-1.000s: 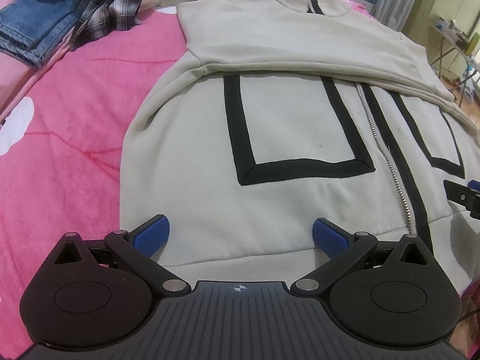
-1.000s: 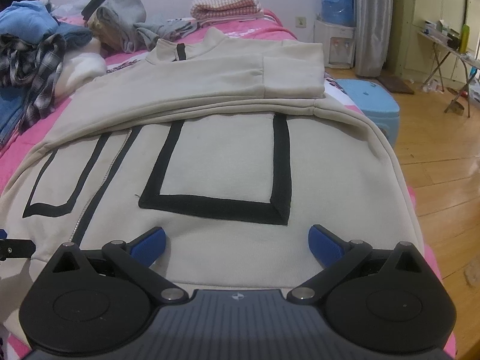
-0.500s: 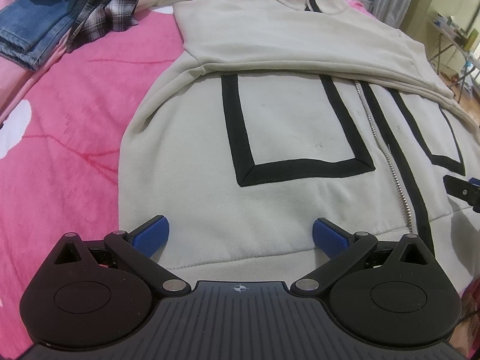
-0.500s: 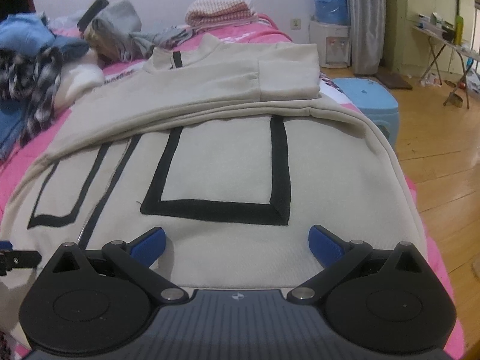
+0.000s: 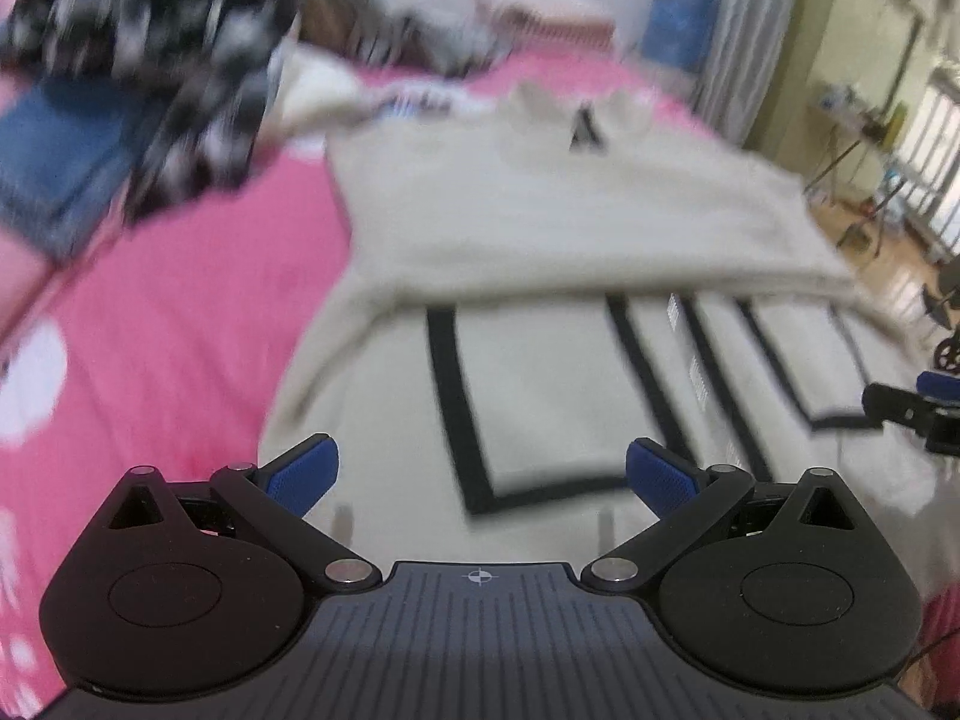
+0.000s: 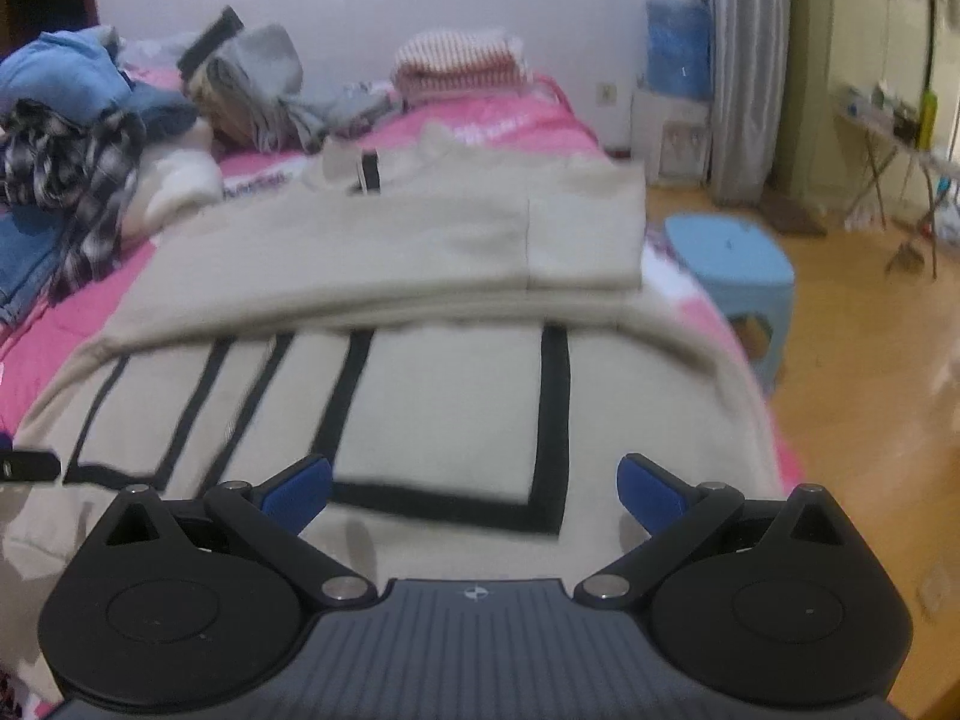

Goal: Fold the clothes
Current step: 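Withdraw both open grippers from the folded sweatshirt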

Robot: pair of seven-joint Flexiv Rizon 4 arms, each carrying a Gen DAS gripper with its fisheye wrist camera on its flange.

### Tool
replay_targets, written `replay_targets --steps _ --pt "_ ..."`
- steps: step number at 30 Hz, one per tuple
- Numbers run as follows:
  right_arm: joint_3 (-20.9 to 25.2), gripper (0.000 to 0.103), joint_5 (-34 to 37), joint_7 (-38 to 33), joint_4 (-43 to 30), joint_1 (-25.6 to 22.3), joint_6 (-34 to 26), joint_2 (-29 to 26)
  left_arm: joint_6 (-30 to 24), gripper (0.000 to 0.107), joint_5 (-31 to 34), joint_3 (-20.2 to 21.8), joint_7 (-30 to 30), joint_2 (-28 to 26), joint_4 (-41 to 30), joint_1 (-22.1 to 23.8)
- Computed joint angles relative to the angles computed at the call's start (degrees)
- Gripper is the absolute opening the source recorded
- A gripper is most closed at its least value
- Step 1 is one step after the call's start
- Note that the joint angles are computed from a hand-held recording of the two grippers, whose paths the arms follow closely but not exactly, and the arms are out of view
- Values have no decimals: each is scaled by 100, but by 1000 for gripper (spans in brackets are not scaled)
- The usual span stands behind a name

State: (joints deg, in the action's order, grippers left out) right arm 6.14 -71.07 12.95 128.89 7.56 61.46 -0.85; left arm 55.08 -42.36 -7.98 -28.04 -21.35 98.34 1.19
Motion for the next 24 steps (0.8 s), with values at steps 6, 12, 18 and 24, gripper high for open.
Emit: replay_targets --steps 6,12,18,24 --pt "-114 103 -543 162 -165 -152 77 12 286 103 163 -215 153 -446 -705 -93" --pt "-198 99 -858 489 -215 -320 323 -10 587 103 370 -447 679 -820 -1178 -122" --pt "-395 90 -973 355 -600 -536 622 -313 978 100 599 -539 467 -1277 -1545 -252" --pt "-604 56 -290 -654 -1214 -532 955 -922 1098 80 782 -573 -180 -1591 -1813 -276"
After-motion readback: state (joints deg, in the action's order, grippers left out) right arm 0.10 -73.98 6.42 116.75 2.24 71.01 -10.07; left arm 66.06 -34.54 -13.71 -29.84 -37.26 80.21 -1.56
